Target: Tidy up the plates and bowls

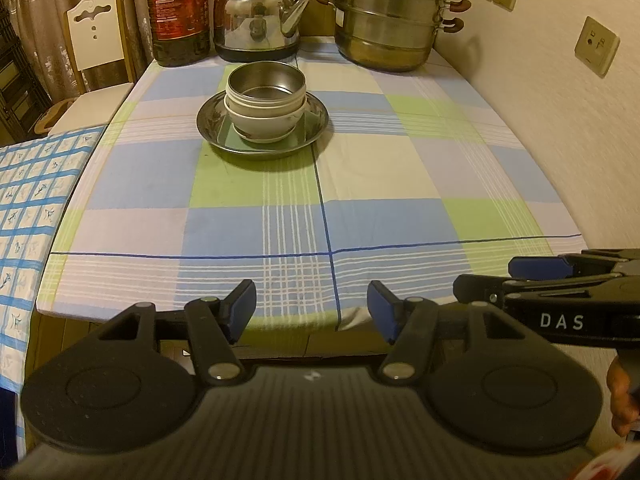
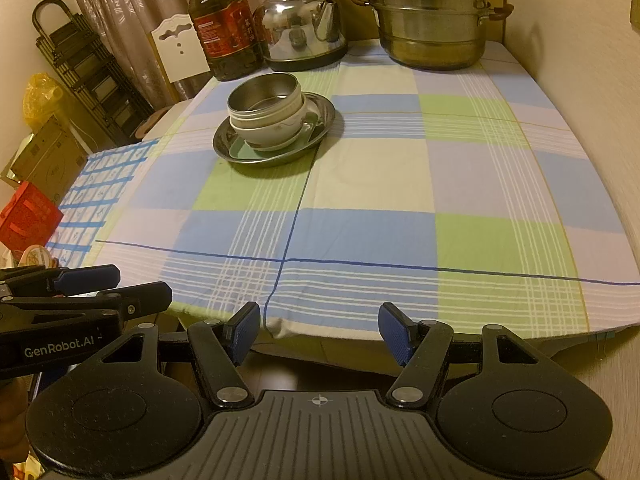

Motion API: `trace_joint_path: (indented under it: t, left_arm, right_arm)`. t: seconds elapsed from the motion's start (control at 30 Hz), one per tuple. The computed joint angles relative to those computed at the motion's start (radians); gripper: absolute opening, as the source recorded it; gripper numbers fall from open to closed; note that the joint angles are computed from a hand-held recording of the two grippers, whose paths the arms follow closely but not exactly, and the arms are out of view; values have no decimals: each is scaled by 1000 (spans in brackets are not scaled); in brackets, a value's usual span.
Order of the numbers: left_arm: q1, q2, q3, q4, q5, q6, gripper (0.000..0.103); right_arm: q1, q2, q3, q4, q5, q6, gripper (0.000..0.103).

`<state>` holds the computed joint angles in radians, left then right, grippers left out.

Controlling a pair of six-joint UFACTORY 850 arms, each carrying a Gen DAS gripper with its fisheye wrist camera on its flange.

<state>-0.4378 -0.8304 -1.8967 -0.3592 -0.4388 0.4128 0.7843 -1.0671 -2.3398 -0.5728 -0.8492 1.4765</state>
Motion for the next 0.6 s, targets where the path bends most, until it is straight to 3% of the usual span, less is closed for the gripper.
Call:
trace_joint_path:
  t: [0.6]
  left_arm:
    - [-2, -10, -18, 10, -8, -9, 59]
  right_arm:
    - [-2, 4, 7, -1, 4, 0, 66]
